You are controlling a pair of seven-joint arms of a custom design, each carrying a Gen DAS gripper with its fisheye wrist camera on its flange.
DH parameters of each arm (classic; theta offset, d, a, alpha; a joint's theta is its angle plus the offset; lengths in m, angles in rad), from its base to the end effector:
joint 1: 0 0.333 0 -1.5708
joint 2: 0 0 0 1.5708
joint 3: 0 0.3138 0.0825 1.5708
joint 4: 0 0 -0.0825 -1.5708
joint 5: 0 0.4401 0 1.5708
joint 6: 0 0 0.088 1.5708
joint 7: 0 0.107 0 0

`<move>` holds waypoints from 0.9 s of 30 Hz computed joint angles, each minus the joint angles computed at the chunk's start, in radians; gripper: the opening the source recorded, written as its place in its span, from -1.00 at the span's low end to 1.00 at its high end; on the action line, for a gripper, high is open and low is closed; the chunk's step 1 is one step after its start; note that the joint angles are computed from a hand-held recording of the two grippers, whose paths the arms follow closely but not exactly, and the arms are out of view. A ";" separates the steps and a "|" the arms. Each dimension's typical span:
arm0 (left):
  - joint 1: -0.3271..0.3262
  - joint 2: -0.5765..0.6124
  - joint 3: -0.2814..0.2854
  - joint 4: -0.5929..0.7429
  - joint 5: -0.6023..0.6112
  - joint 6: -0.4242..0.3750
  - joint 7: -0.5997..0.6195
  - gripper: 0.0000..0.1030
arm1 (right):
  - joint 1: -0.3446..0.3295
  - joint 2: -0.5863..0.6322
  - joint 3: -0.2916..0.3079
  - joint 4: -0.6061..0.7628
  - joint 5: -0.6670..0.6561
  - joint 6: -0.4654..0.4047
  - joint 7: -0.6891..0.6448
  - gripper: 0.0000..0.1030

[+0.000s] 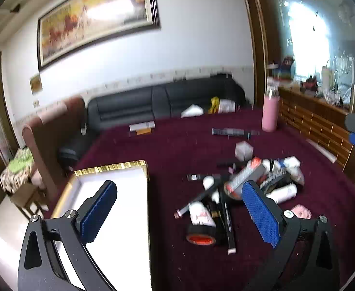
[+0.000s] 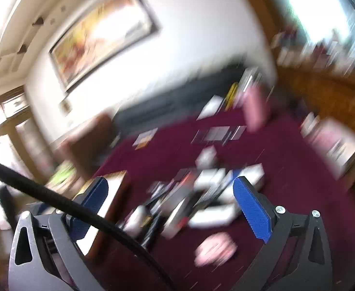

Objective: Organize objects
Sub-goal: 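Grasp the black tape roll from the pile with the left gripper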

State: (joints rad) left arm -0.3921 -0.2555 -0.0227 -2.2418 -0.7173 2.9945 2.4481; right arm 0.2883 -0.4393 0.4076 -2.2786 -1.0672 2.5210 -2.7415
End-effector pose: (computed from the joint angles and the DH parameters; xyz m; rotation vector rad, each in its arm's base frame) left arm 0.5373 -0.1863 0.5568 -1.0470 2.0804 -1.1217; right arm 0.3891 0.3624 0.5610 -1.0311 1.7989 -0.7102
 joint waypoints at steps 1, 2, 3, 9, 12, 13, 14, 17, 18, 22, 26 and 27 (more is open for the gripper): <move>0.025 0.011 -0.018 0.001 0.037 -0.027 -0.044 0.96 | 0.014 0.022 -0.012 0.004 0.025 -0.021 -0.022 0.84; 0.055 0.030 -0.039 0.012 0.087 -0.059 -0.095 0.96 | 0.010 0.046 0.010 0.020 0.055 -0.098 -0.065 0.84; 0.080 0.047 -0.059 0.017 0.133 -0.077 -0.137 0.96 | 0.020 0.057 0.004 0.021 0.055 -0.120 -0.077 0.84; 0.162 0.106 -0.143 -0.010 0.368 -0.056 -0.365 0.95 | 0.055 0.116 -0.051 0.009 0.062 -0.103 -0.080 0.84; 0.198 0.127 -0.172 -0.008 0.501 -0.046 -0.521 0.95 | 0.067 0.083 -0.063 -0.030 0.064 -0.096 -0.075 0.84; 0.203 0.138 -0.175 0.001 0.527 -0.060 -0.566 0.95 | 0.064 0.088 -0.059 -0.029 0.056 -0.094 -0.060 0.84; 0.200 0.147 -0.169 0.011 0.529 -0.076 -0.582 0.95 | 0.062 0.100 -0.055 -0.021 0.049 -0.096 -0.049 0.84; 0.213 0.185 -0.178 0.041 0.609 -0.103 -0.708 0.95 | 0.066 0.118 -0.067 -0.019 0.048 -0.086 -0.044 0.84; 0.215 0.197 -0.180 0.050 0.637 -0.103 -0.736 0.94 | 0.069 0.123 -0.070 -0.017 0.051 -0.082 -0.043 0.84; 0.189 0.237 -0.174 0.086 0.490 -0.135 -0.584 0.05 | 0.080 0.134 -0.082 -0.009 0.072 -0.075 -0.061 0.84; 0.186 0.226 -0.167 0.098 0.255 -0.206 -0.393 0.04 | 0.089 0.138 -0.086 0.000 0.094 -0.081 -0.091 0.84; 0.187 0.219 -0.165 0.096 0.238 -0.213 -0.381 0.04 | 0.090 0.143 -0.087 0.005 0.100 -0.083 -0.098 0.84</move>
